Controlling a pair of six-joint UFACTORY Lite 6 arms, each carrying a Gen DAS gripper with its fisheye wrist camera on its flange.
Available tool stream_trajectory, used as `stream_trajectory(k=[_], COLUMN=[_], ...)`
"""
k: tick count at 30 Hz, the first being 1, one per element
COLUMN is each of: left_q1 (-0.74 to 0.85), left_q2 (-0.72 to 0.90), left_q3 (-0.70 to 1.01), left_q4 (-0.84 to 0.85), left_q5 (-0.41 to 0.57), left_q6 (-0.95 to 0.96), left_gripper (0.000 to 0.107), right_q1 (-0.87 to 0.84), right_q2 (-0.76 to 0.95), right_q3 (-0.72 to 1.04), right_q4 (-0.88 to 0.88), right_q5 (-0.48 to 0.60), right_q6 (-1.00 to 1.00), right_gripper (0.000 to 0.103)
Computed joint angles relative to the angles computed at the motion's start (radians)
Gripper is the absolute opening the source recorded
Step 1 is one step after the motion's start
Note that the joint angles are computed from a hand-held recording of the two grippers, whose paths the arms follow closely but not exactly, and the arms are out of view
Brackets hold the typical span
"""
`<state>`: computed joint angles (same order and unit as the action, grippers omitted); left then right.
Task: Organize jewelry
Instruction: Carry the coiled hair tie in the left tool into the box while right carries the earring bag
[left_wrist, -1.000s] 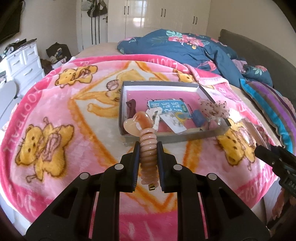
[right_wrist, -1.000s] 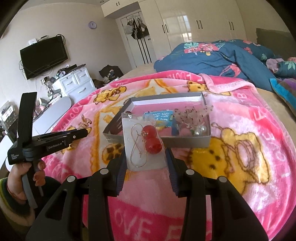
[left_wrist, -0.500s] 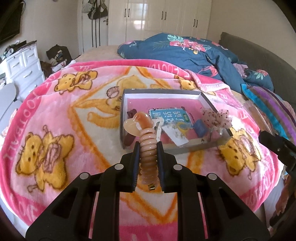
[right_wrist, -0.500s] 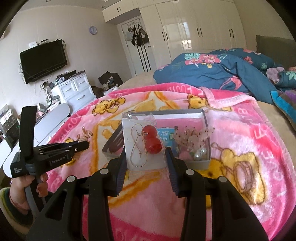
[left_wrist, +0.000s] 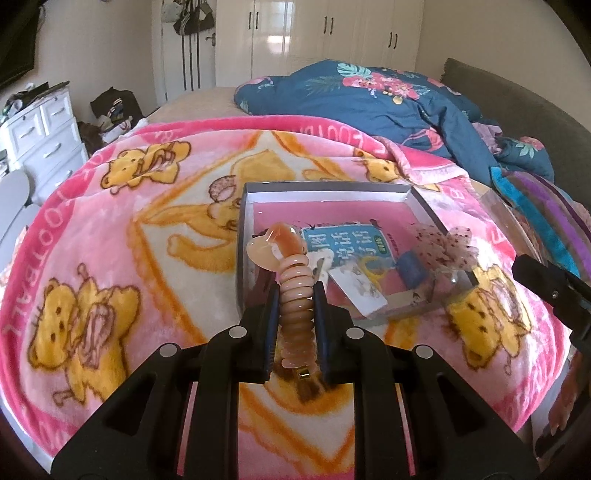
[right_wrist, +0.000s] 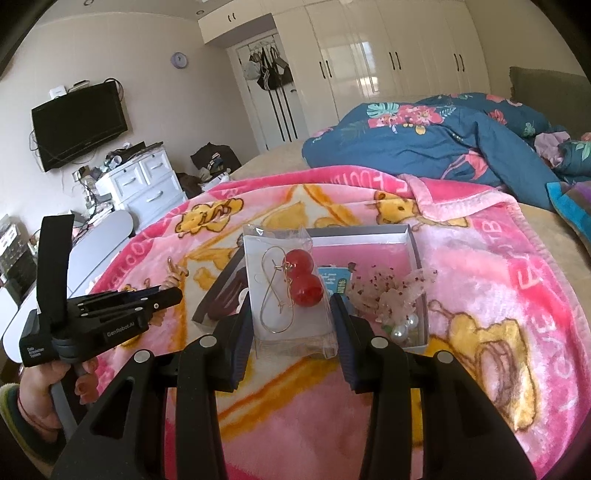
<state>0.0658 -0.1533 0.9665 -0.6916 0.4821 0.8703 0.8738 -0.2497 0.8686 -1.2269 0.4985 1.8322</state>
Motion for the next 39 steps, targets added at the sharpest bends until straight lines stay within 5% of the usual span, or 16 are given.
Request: stream_trajectory(k=[21,39], left_q1=[-0.087,-0.067], left_q2=[0.315,0.420], left_q3=[0.224,0.271], left_q4=[0.193,0.161], left_q5=[-0.090,-0.101], left_q6=[-0.231,-0.171], left_gripper=[0.011,0.011], right_q1=[-0.174,-0.213], right_q2=[0.213,0.490], right_q3=[0.124,0.305], right_q4=[-0.036,0.083], right_q5=[-0.166,-0.232], right_q6=[0.030,-0.093], right_gripper=[0.039,0.039])
